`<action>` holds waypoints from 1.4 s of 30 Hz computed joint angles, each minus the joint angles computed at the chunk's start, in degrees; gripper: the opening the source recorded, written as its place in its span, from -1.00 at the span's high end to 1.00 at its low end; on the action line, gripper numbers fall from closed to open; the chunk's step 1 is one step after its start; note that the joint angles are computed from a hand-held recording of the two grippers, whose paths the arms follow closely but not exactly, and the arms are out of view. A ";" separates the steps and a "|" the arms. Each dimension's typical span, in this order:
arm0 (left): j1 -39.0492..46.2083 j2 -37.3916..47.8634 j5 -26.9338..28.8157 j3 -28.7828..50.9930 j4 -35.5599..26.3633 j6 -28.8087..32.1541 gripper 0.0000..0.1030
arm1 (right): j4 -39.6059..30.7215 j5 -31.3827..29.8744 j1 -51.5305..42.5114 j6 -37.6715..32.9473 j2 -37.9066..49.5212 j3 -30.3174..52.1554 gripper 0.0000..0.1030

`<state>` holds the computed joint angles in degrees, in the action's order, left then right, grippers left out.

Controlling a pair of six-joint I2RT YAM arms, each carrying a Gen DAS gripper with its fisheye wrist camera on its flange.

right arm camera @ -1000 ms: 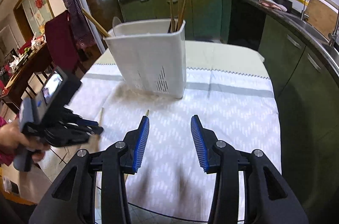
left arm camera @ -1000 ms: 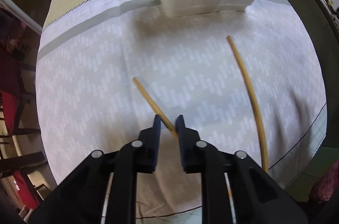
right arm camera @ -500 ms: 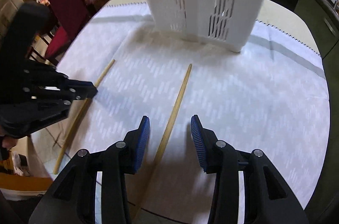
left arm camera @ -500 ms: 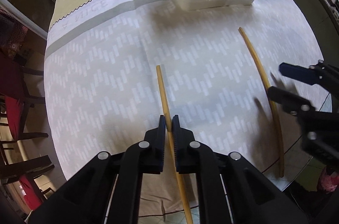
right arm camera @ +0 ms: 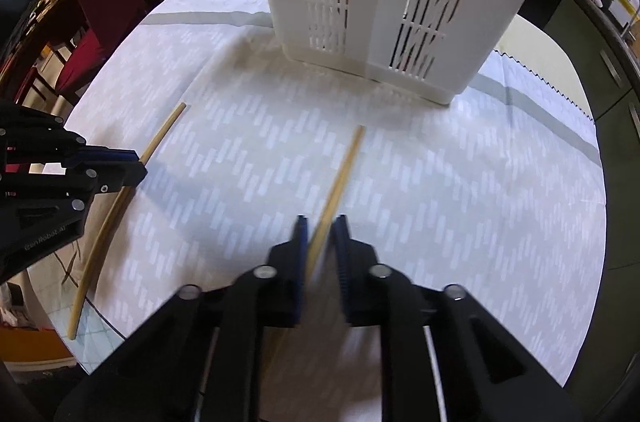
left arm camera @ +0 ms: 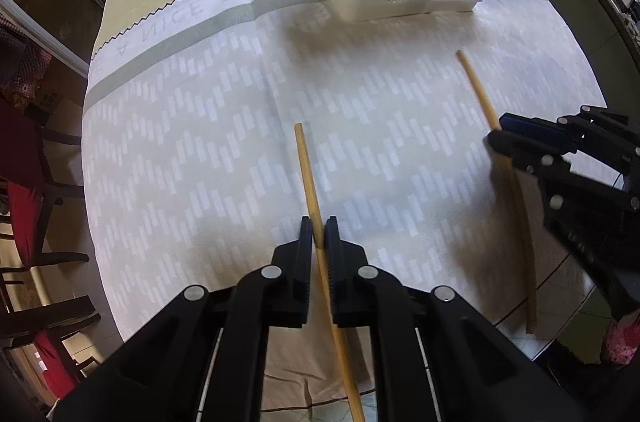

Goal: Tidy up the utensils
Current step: 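Grasp one chopstick with the left tool while the right tool grasps the other, then lift both chopsticks upright and carry them over the white caddy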

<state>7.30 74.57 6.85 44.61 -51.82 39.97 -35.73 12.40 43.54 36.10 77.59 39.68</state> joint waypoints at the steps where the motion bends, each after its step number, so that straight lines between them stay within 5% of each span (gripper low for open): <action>1: 0.48 -0.10 0.29 -0.10 -0.09 0.24 0.86 | -0.35 -0.27 -0.40 -0.53 -0.55 0.08 0.82; 9: 3.90 -1.03 4.62 -2.04 1.54 3.62 0.87 | -2.94 -1.80 -3.20 0.43 -12.81 -4.36 0.86; 23: 11.15 -9.95 13.01 4.09 -9.76 10.36 0.89 | -24.12 7.70 5.14 7.22 -38.55 2.31 0.86; 33: 23.95 -16.26 22.69 11.91 -24.86 24.36 0.89 | -41.91 23.60 30.90 31.27 -40.51 8.88 0.86; 42: 31.31 -17.42 27.60 16.42 -34.70 34.37 0.89 | -51.68 29.43 43.10 45.84 -38.06 12.51 0.86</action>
<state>38.62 57.15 34.46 61.03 -86.52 74.35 -87.41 41.83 86.64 81.94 39.53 52.19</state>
